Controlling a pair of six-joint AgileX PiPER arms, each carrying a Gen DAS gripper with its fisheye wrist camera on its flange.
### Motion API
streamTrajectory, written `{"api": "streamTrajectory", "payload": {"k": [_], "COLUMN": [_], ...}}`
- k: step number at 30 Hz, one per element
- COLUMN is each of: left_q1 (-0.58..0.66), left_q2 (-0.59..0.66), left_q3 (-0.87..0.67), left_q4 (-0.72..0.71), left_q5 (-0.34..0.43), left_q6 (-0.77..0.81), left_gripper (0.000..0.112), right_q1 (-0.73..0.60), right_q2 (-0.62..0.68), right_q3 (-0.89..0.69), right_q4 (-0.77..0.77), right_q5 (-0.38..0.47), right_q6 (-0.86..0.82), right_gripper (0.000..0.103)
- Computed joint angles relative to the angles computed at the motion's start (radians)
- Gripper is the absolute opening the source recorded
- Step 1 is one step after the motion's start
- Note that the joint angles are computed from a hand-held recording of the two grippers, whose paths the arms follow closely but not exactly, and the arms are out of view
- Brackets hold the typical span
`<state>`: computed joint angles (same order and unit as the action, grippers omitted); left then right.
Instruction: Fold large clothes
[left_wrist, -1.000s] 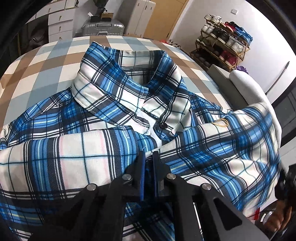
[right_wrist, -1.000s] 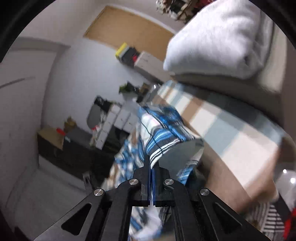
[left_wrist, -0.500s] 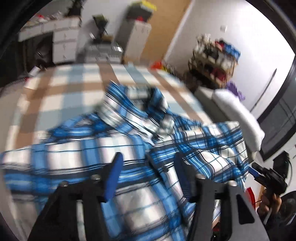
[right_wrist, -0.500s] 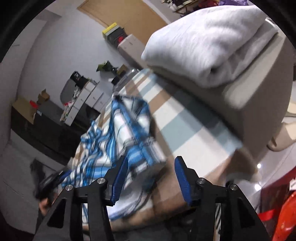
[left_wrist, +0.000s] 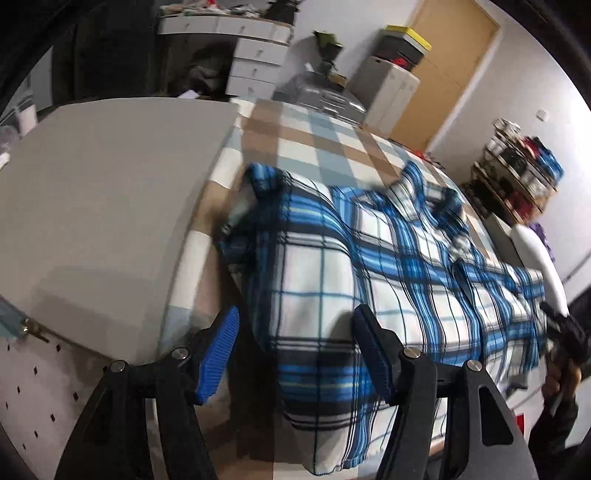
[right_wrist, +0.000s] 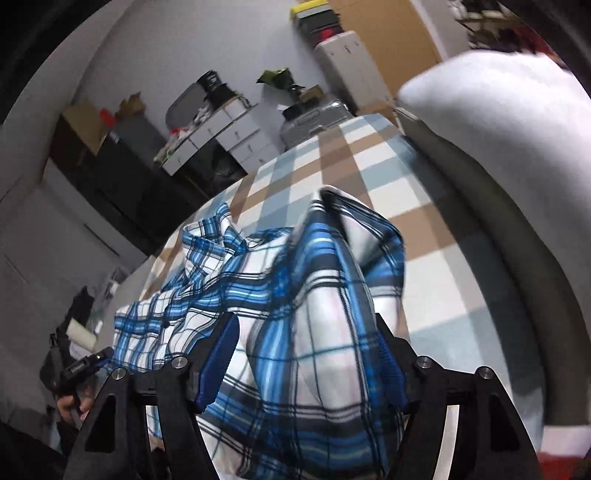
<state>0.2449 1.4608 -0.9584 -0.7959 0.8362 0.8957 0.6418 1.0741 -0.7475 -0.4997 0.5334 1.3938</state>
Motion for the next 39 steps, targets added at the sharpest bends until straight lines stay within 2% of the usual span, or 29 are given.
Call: {"api": "streamTrajectory", "payload": {"k": [4, 8, 9, 11, 13, 14, 15, 16, 17, 18, 22, 24, 28, 32, 34, 35, 37, 39], "left_q1": [-0.055, -0.047, -0.040, -0.011, -0.003, 0.003, 0.012, 0.023, 0.027, 0.034, 0.067, 0.078, 0.068, -0.001, -0.042, -0.056, -0.086, -0.099], "left_q2": [0.053, 0.112, 0.117, 0.092, 0.058, 0.042, 0.029, 0.018, 0.014, 0.005, -0.021, -0.010, 0.089, 0.212, 0.286, 0.301, 0.335, 0.364], "left_q3": [-0.049, -0.079, -0.080, -0.054, -0.027, -0.020, -0.017, -0.017, -0.020, -0.023, -0.037, -0.066, -0.201, -0.375, -0.475, -0.493, -0.524, -0.526], "left_q4": [0.041, 0.021, 0.004, -0.048, -0.079, -0.087, -0.096, -0.105, -0.106, -0.107, -0.118, -0.129, -0.181, -0.224, -0.214, -0.201, -0.151, -0.108], "left_q5": [-0.014, -0.012, -0.007, 0.007, -0.008, -0.003, 0.008, 0.025, 0.033, 0.043, 0.101, 0.141, 0.228, 0.188, 0.152, 0.125, 0.055, 0.002], "left_q6": [-0.053, -0.071, -0.068, -0.006, 0.045, 0.068, 0.084, 0.100, 0.106, 0.114, 0.147, 0.150, 0.087, -0.039, -0.113, -0.136, -0.222, -0.303], "left_gripper": [0.059, 0.059, 0.054, 0.022, 0.006, 0.005, 0.005, 0.004, 0.004, 0.004, 0.003, 0.003, 0.002, 0.001, 0.001, 0.001, 0.001, 0.001], "right_q1": [-0.023, -0.034, -0.043, -0.057, -0.062, -0.061, -0.060, -0.069, -0.078, -0.079, -0.037, -0.052, -0.121, -0.209, -0.260, -0.283, -0.299, -0.325], "right_q2": [-0.012, -0.013, -0.005, 0.008, 0.023, 0.037, 0.048, 0.050, 0.047, 0.042, -0.002, -0.023, -0.011, 0.088, 0.125, 0.159, 0.205, 0.282], "right_q3": [0.011, 0.021, 0.019, 0.013, -0.003, -0.022, -0.035, -0.039, -0.034, -0.029, -0.016, -0.001, -0.019, -0.102, -0.126, -0.150, -0.193, -0.248], "right_q4": [0.075, 0.108, 0.124, 0.150, 0.158, 0.169, 0.159, 0.179, 0.195, 0.179, -0.044, -0.086, -0.269, -0.427, -0.440, -0.438, -0.394, -0.261], "right_q5": [-0.058, -0.063, -0.069, -0.074, -0.073, -0.061, -0.048, -0.060, -0.079, -0.092, -0.126, -0.179, -0.246, -0.202, -0.192, -0.159, -0.089, -0.046], "right_q6": [-0.072, -0.086, -0.100, -0.126, -0.144, -0.179, -0.185, -0.220, -0.241, -0.234, -0.022, 0.039, 0.287, 0.466, 0.513, 0.536, 0.467, 0.274], "right_gripper": [0.071, 0.071, 0.071, 0.071, 0.066, 0.055, 0.033, 0.021, 0.003, 0.002, 0.002, 0.002, 0.002, 0.002, 0.001, 0.002, 0.002, 0.003]}}
